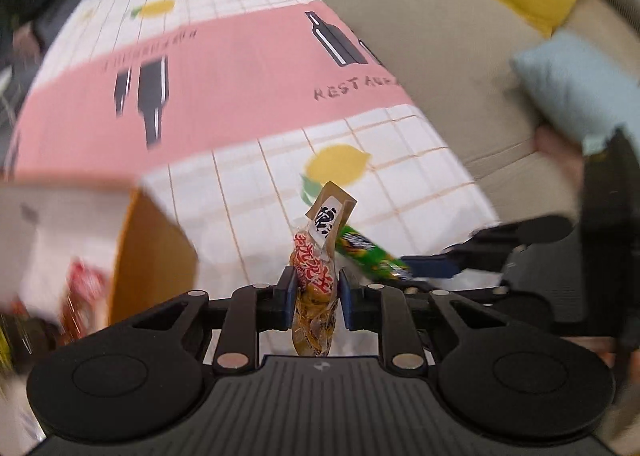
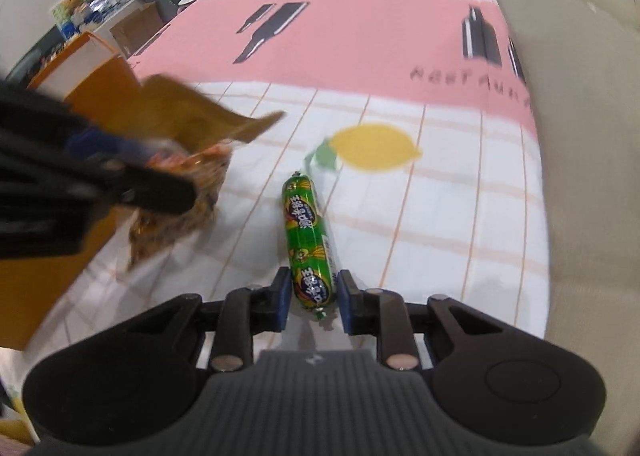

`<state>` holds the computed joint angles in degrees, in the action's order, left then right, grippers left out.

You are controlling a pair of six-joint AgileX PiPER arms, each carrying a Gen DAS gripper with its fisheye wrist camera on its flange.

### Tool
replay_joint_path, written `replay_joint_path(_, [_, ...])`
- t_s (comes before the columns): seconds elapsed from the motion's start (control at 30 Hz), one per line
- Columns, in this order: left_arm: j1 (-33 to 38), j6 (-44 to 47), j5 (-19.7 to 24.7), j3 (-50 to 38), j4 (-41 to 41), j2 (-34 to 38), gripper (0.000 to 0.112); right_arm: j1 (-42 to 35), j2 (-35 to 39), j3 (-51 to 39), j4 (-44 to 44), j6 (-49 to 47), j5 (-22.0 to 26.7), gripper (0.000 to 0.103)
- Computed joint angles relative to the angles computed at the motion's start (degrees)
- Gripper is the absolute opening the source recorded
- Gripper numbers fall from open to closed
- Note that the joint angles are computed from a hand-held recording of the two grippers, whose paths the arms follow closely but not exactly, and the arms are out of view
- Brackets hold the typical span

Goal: Organize snacks
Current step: 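Carry both snacks over the box and open both tools to drop them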

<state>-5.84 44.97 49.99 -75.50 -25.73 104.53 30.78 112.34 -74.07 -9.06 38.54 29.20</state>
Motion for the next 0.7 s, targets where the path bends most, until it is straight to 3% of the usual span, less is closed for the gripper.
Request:
replay_joint_path(0.17, [7.3, 3.3, 5.0, 7.9, -6.4, -6.0, 0.024, 4.5, -3.8, 5.4, 1.7, 5.9, -1.4, 0.02])
replay_joint_path(0.33, [15.5, 10.0, 9.9, 15.8, -9.6, -11.3, 0.024, 10.4, -6.9, 8.1, 3.2, 13.1, 0.4, 0.02])
replay_joint_path(0.47, [22.2, 13.6, 13.4, 19.6, -10.8, -11.6, 0.024, 15.4, -8.3, 9.0, 2.4, 19.2, 2.5, 0.02])
replay_joint_path(0.63, [25.2, 16.7, 13.0, 21.7, -12.3, -11.0, 0.024, 21.2, -7.5, 6.7, -3.8, 25.3, 6.5, 0.023])
replay_joint_path(0.7, [25.5, 17.4, 12.1, 22.1, -12.4, -11.0, 0.024, 22.6, -7.1, 5.7, -8.7, 27.1, 8.0, 0.038])
